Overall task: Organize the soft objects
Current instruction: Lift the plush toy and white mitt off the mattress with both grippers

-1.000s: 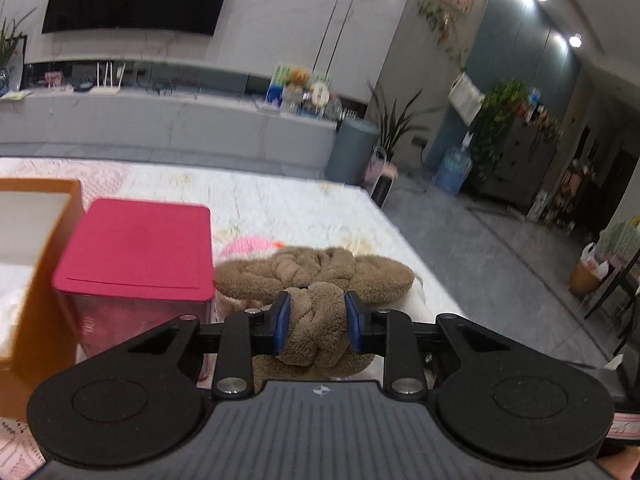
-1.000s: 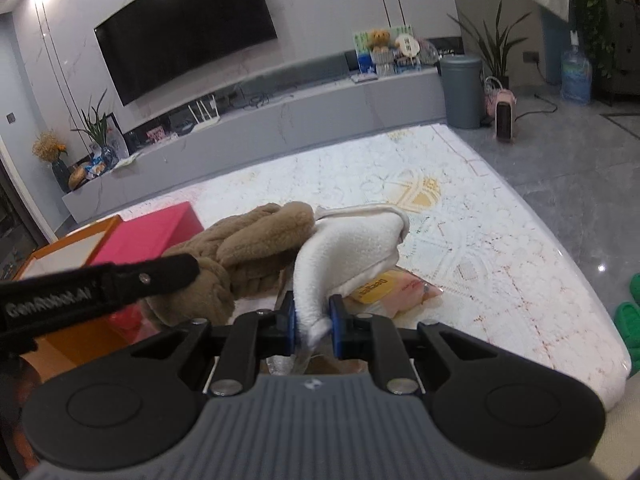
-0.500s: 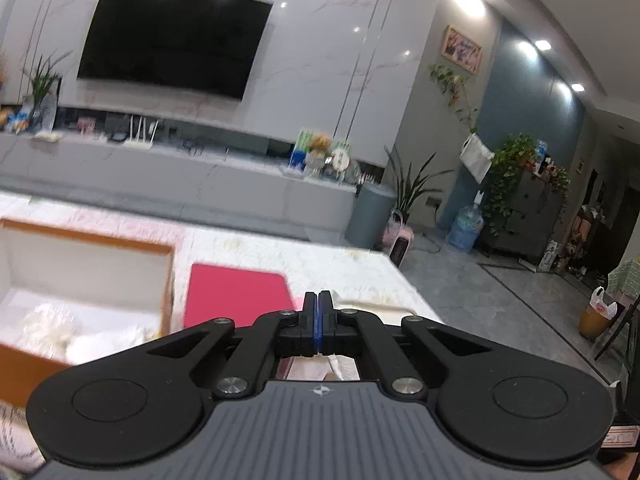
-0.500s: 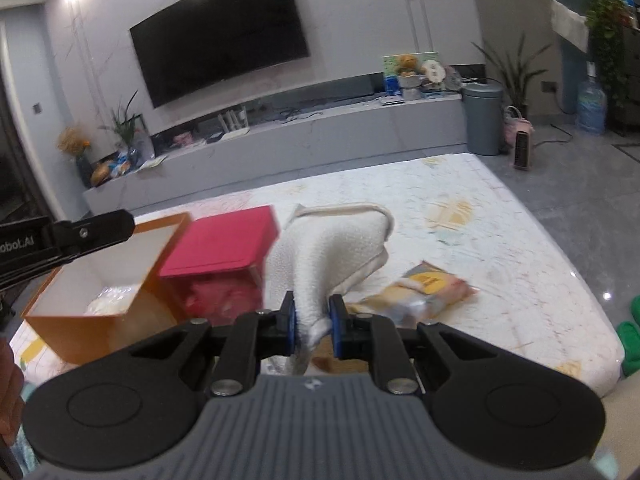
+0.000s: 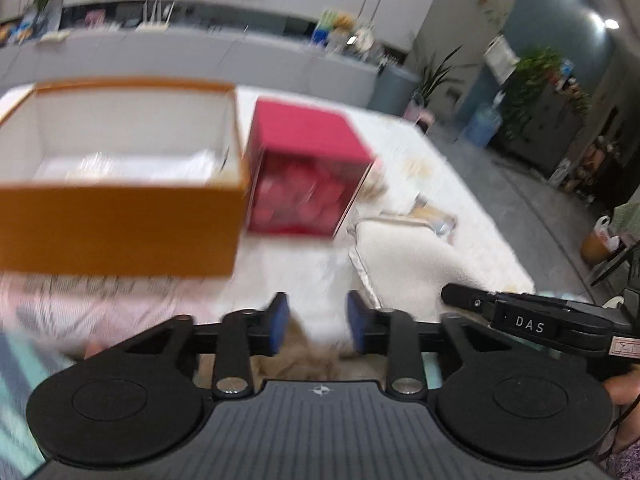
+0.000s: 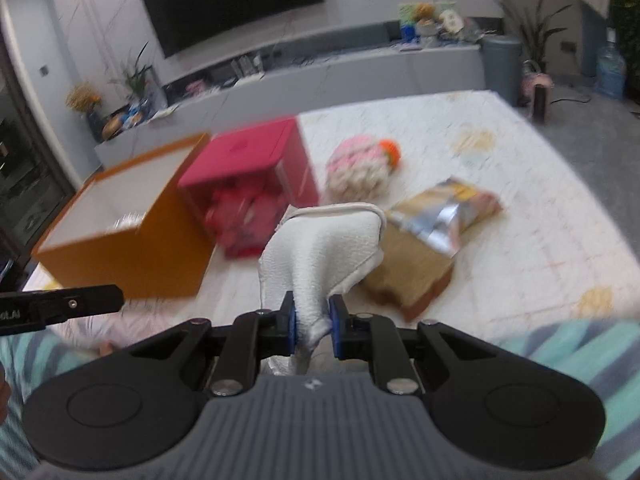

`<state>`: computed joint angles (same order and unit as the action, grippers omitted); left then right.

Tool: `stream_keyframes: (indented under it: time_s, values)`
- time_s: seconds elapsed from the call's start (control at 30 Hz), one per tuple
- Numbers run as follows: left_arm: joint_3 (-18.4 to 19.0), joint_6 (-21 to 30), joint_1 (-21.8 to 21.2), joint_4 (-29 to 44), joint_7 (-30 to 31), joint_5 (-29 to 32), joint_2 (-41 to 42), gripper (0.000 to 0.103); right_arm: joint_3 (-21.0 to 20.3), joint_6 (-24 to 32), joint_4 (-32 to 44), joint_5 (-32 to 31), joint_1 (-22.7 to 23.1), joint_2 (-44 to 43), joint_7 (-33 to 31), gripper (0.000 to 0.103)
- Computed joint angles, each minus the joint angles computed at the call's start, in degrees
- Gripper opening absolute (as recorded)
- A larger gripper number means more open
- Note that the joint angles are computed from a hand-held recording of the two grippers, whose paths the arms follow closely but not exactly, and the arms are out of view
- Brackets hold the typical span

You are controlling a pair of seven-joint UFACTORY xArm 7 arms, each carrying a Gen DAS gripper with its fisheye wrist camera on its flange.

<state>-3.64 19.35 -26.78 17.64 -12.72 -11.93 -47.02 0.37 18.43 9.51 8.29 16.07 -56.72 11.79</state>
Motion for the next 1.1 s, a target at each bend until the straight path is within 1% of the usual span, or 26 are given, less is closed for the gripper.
stream_keyframes:
  time_s: [0.03, 0.1, 0.13, 0.2, 0.23, 0.27, 0.3, 0.33, 0.4, 0.47, 0.57, 0.63, 0.67, 0.77, 0.8, 0.87, 0.97, 1.0, 1.07, 1.1]
  values:
    - [0.10, 1.20, -0.02, 0.07, 0.12, 0.13, 0.14, 0.059, -0.21, -0.22, -0.30, 0.30, 0.94, 0.34, -0.15, 0.015]
    - [0.05, 4.05, 0.20, 1.14, 1.37, 1.09, 1.84, 0.065, -1.37, -0.83, -0.89, 1.13, 3.12, 0.99, -1.02, 0.015]
    - [-0.48, 5.88, 0.92, 1.75, 2.09, 2.11, 2.51, 0.068, -1.55, -1.40, -1.25, 1.43, 3.92, 1.38, -1.34, 0.015]
    - [-3.56, 9.20, 3.12, 3.74, 3.23, 5.75, 4.99, 0.068, -1.34, -2.80, -2.21, 1.75, 5.16, 2.10, -1.65, 0.015]
    - [-4.23, 10.40, 3.59, 3.98, 3.99, 6.95, 5.38, 0.070, -1.18, -3.44, -2.34, 1.79, 5.49, 2.72, -1.67, 0.015]
    - [-5.15, 11.26, 4.47, 4.42, 5.70, 7.02, 5.95, 0.072, -1.42, -4.07, -2.68, 1.76, 5.85, 3.06, -2.06, 0.015]
    - [-3.67, 13.39, 3.59, 2.89, 6.05, 7.77, 4.13, 0.077, -1.60, -4.66, -2.97, 1.72, 6.09, 3.41, -2.35, 0.015]
    - [-3.29, 14.16, 3.77, 3.17, 6.42, 7.50, 4.65, 0.079, -1.58, -5.14, -3.22, 1.63, 6.12, 3.77, -2.48, 0.015]
    - [-2.34, 14.35, 4.53, 2.24, 6.51, 6.42, 4.89, 0.080, -1.59, -6.04, -3.62, 1.27, 6.19, 4.26, -2.97, 0.016]
    - [-2.56, 14.06, 5.43, 1.99, 5.90, 5.94, 5.80, 0.080, -1.71, -7.64, -3.87, 0.83, 6.69, 5.15, -3.79, 0.016]
    - [-5.14, 15.16, 6.99, 3.72, 4.32, 7.75, 9.03, 0.084, -2.32, -9.42, -3.85, 0.54, 7.80, 7.04, -4.75, 0.016]
    - [-6.10, 15.98, 7.92, 5.52, 3.21, 9.06, 12.17, 0.085, -2.87, -10.09, -3.83, 0.55, 8.50, 7.69, -5.24, 0.017]
    - [-5.80, 16.52, 7.98, 6.30, 2.79, 8.86, 13.39, 0.085, -3.21, -10.38, -3.89, 0.62, 8.78, 7.84, -5.47, 0.017]
    - [-2.99, 17.33, 7.12, 8.40, 3.41, 5.42, 16.96, 0.085, -4.05, -10.88, -4.27, 0.88, 9.36, 7.49, -6.02, 0.017]
    - [-2.77, 17.35, 7.23, 8.84, 3.48, 4.87, 18.03, 0.085, -4.16, -11.07, -4.31, 0.92, 9.46, 7.52, -6.16, 0.018]
    - [-3.14, 17.38, 7.74, 9.56, 3.08, 4.74, 19.64, 0.086, -3.91, -11.21, -4.23, 0.85, 9.41, 7.90, -6.23, 0.018]
    - [-4.71, 17.03, 8.59, 10.52, 0.93, 5.83, 22.01, 0.087, -2.62, -10.98, -3.97, 0.27, 8.68, 8.65, -6.01, 0.018]
    - [-5.05, 17.86, 8.72, 11.21, 0.25, 6.24, 22.77, 0.086, -2.27, -11.00, -3.90, 0.10, 8.48, 8.87, -5.89, 0.018]
    - [-5.30, 16.87, 8.55, 11.14, -0.29, 6.60, 23.41, 0.080, -2.13, -11.20, -3.89, -0.10, 8.37, 9.15, -5.81, 0.018]
    - [-5.10, 15.97, 8.25, 10.65, -0.07, 6.38, 23.26, 0.075, -2.19, -11.33, -3.88, -0.17, 8.37, 9.28, -5.83, 0.018]
